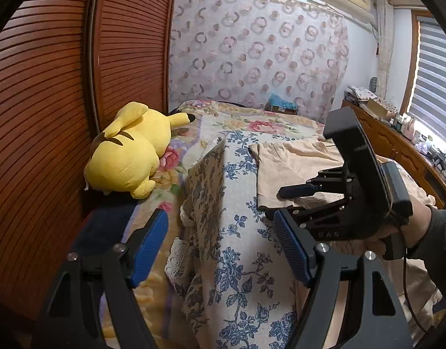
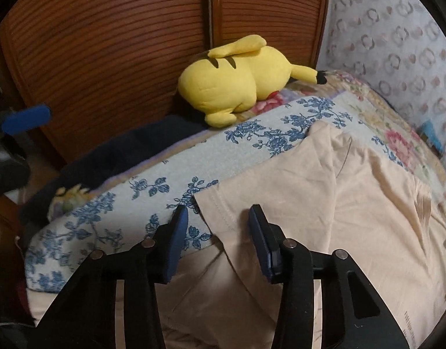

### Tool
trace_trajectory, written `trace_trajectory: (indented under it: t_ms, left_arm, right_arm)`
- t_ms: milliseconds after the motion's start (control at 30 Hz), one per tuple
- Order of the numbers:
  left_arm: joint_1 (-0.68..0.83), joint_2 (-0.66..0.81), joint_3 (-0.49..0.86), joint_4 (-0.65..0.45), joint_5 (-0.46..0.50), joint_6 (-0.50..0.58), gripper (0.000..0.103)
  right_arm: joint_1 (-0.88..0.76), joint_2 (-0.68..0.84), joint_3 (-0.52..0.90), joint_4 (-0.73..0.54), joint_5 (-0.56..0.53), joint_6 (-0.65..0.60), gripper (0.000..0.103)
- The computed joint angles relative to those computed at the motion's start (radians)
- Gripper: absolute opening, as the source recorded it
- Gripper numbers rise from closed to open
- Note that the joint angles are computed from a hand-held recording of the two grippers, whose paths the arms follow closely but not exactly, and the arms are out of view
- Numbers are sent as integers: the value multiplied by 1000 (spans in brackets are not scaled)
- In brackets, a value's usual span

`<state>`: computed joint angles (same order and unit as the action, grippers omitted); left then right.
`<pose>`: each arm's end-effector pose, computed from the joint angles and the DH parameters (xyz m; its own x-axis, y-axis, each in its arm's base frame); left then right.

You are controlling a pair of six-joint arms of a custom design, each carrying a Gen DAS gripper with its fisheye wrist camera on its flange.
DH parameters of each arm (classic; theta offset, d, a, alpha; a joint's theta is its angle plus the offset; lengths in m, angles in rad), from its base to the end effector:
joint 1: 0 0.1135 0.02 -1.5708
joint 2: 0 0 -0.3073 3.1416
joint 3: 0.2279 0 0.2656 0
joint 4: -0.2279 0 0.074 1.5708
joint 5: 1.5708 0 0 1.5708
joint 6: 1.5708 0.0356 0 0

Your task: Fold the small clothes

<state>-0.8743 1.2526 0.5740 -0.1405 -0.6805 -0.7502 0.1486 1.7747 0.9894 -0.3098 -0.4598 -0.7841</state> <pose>0.1663 -0.1639 0.2154 -0.5614 -0.1547 -0.8129 -0.0850 0.9880 -0.1293 0.3499 0.0683 0.1798 -0.3869 -0.6978 -0.6028 -0.8571 0.5133 -0.0441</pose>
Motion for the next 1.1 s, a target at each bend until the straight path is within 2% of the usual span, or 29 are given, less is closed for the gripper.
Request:
trace_trajectory:
  t_ms: [67,100,133,200,333,467,567,700,867,900,933,1100]
  left_arm:
    - [-3,18,8,4,-7,9,76]
    - [-13,25,14,-5,-13,4,76]
    - [-15,32,21,-8,-12,7,76]
    - [-24,46,29,0,-17,16,76]
    - [-34,68,40,16,-15,15,76]
    - [-40,117,67,25,4,12,76]
    - [-49,146,85,37,13,18,76]
    - [-52,192,118,45,29,26,76]
    - [-48,251,167,48,58,40,76]
    - [-45,260,175,52,67,44,76]
    - [-43,272,183,57,77,47,76]
    - [-39,346,253,56,123,73,76]
  right_arm:
    - [7,3,1,10,8,-2,38]
    - [8,4,1,14,11,-3,23]
    - [6,2,-2,27,21,2,13]
    - [-1,15,20,10,18,13,4]
    - [-62,8,50,-5,-73,46,3]
    - [-165,-26,99,-33,-185,90,3]
    - [-238,-31,152,-59,-214,118,3]
    - [-339,24,252,-121,-220,153,3]
    - [-400,97,314,-153,-160,153,4]
    - [-405,103,318,-151,-148,150,10]
    - [-406,106,320,-147,-127,146,22]
    - [-459,111,330,-146,-151,102,42]
